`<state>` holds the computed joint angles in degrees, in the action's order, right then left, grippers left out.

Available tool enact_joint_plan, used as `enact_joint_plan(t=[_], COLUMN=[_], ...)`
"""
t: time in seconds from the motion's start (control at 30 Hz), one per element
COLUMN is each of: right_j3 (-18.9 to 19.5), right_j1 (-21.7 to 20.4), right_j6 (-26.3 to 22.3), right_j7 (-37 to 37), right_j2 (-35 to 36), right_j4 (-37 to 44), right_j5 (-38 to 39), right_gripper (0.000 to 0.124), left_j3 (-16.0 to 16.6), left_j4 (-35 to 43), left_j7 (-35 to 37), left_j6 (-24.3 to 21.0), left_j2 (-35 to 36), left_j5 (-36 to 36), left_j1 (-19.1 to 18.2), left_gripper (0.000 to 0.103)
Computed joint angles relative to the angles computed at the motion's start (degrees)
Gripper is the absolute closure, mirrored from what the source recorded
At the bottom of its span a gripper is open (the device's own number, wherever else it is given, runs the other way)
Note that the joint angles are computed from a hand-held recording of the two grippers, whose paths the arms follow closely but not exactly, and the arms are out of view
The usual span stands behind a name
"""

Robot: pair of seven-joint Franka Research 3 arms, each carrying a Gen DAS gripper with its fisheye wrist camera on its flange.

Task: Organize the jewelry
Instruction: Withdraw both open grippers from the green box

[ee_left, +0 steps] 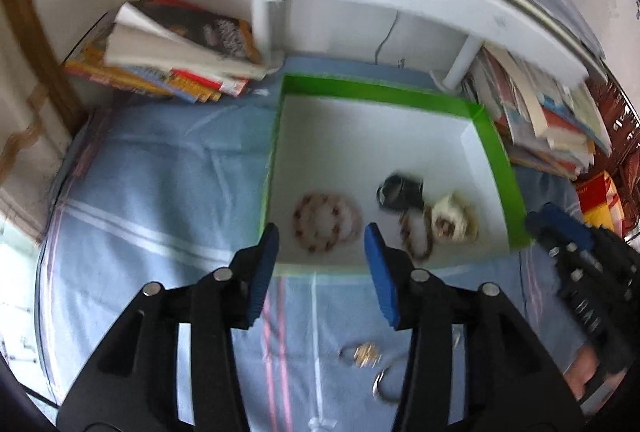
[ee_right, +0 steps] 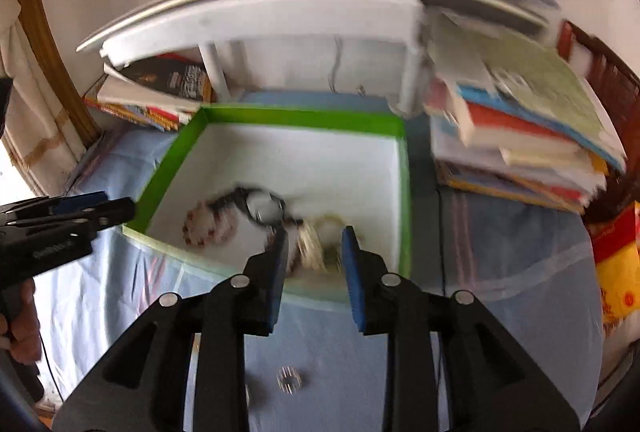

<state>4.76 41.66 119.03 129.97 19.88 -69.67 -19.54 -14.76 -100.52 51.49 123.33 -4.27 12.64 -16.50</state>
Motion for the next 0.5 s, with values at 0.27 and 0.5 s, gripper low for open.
enact_joint_plan(t=[0.27, 0.5], right_j3=[4.78, 6.48], right_j1=[-2.04, -1.23], right_j6=[-1.46, -1.34], right_j7=[-1.92, -0.15], right_j2=[-8.63, -9.75], right_j4=[-16.98, -20.00], right_j5=[8.56, 10.79], right_gripper=[0.096, 0.096], left_j3=[0.15, -0.13], left_j4=[-12.59, -12.41], left_j7=[4.43, 8.73], left_j6=[-2.60, 0.07], left_j2=[-7.36, -5.59], left_j5=[-8.07, -12.18], left_j1=[-1.99, -3.52], left_gripper=[0.056, 0.054])
